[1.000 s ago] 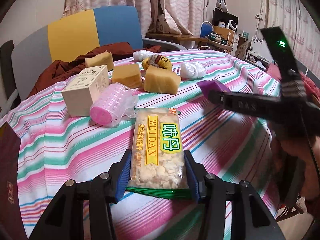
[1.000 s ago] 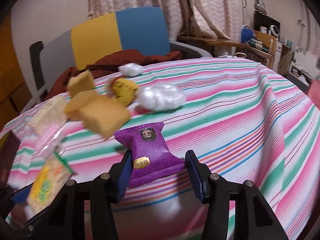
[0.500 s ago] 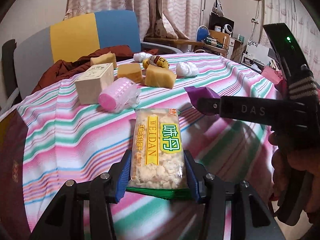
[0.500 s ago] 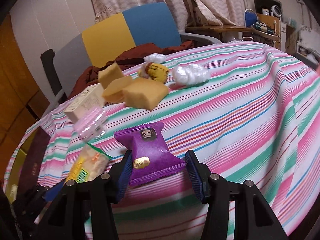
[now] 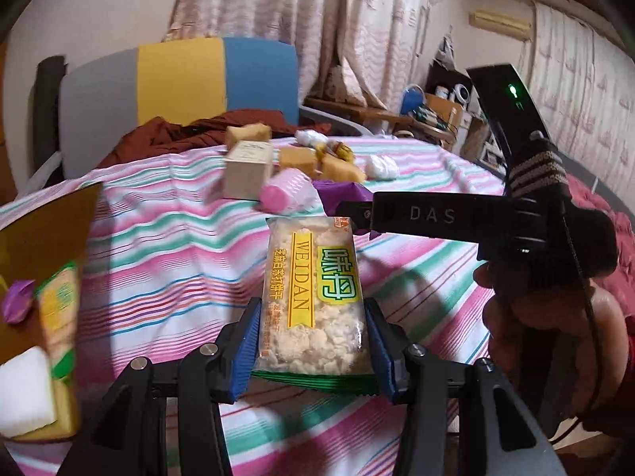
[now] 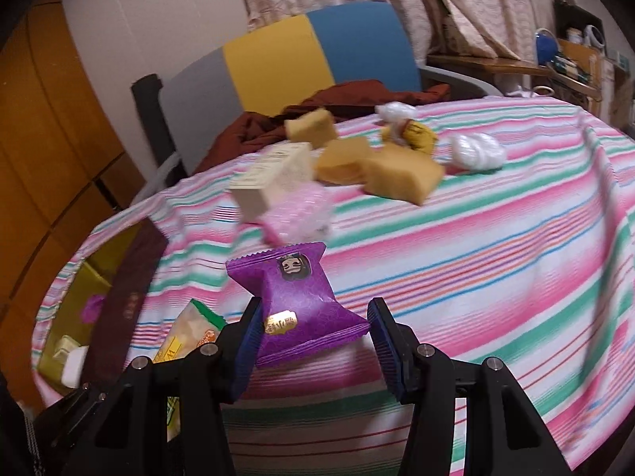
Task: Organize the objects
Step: 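Carry both packets over the gold tray, lower them and open both grippers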
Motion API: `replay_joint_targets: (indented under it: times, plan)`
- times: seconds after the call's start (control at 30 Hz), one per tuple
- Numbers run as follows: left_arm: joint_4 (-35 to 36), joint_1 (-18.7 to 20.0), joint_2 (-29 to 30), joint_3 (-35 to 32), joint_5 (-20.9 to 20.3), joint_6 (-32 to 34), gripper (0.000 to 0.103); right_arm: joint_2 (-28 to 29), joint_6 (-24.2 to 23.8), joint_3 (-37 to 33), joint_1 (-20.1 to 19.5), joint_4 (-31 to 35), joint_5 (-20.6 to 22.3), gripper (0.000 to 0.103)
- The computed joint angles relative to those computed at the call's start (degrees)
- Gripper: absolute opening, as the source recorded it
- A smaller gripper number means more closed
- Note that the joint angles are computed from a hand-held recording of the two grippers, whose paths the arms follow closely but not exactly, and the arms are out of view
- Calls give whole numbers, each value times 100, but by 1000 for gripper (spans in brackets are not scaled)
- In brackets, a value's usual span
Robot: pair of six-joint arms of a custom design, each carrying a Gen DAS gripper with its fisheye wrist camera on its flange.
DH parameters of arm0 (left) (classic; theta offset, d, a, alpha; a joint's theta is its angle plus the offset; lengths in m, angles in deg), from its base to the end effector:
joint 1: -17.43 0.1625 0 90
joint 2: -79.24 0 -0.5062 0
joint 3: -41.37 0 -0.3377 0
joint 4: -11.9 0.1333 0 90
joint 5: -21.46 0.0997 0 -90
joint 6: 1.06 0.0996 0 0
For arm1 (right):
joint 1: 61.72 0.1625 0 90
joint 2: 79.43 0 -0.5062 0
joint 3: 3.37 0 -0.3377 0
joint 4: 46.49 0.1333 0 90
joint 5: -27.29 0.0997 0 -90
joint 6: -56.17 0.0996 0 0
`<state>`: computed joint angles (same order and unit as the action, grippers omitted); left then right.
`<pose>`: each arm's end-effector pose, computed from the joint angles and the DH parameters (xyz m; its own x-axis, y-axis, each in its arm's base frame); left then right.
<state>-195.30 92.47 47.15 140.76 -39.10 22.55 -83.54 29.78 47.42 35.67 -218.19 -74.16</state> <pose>-0.0020 -0.7134 0.1403 -0.7933 0.1224 -0.5965 0.5282 0.6256 -0.5741 0.2250 -0.8524 -0.0696 -0.8370 -0.3727 0.4007 -0.5329 0.7217 -0.4418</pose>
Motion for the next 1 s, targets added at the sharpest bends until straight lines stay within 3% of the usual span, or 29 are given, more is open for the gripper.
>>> replay_joint_targets:
  times: [0.37, 0.6, 1.0]
  plan:
    - [-819, 188, -606, 551, 411, -323, 50, 56, 97, 160, 380, 177, 590, 53]
    - [-1020, 488, -939, 514, 804, -564, 50, 233, -252, 102, 670, 589, 861, 53]
    - [-479, 1025, -1370, 74, 1193, -1210, 50, 1068, -875, -1191, 1124, 1884, 746, 54]
